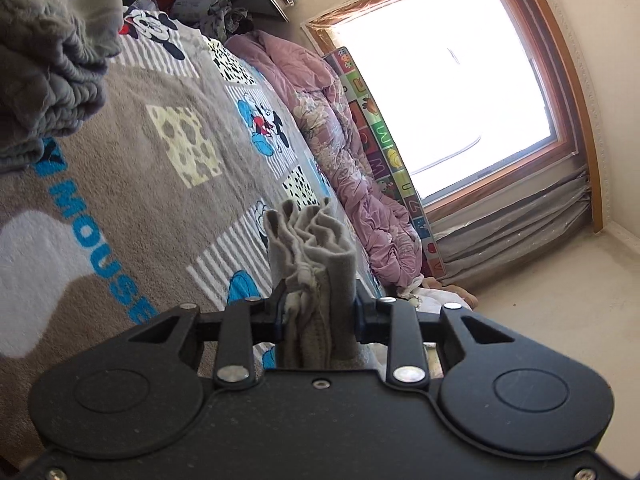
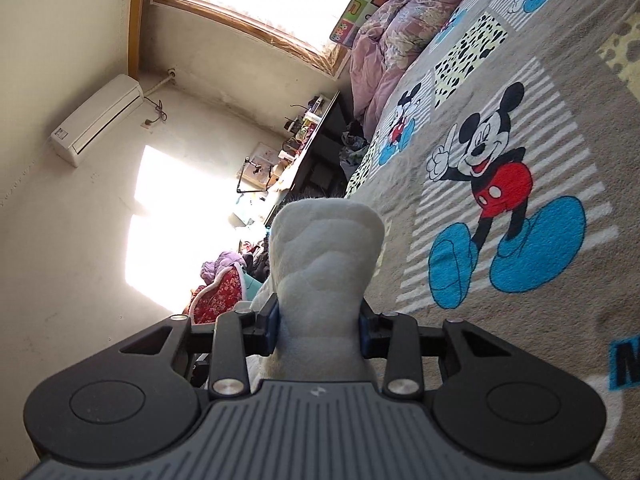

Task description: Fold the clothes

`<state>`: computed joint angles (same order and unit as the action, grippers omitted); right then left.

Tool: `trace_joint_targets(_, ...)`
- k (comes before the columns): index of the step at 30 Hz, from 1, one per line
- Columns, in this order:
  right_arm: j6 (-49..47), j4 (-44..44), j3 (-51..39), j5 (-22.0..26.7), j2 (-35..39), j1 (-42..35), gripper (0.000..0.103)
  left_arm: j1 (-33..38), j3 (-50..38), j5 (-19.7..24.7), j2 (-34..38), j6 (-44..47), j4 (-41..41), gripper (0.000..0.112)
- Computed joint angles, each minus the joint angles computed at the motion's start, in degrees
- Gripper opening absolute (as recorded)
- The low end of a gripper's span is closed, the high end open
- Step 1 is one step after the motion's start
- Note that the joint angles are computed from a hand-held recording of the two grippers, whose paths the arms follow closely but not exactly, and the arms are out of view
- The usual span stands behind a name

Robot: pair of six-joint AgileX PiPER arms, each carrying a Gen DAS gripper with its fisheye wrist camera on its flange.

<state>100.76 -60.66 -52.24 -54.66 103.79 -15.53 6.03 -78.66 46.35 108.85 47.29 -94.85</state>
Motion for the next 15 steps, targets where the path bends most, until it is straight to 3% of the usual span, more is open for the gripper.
trace_joint_targets(9, 8.0, -0.4, -12.4, 7.8, 1.5, 10.6, 0.037, 8.5, -9.0, 4.4, 1.4, -6.5, 3.0, 0.028)
trace_joint_targets(15, 14.8, -2.8, -24.3, 13.4, 5.9, 17.4, 0.037, 14.7, -19.5, 9.0, 7.3, -11.6, 4.3, 0.028)
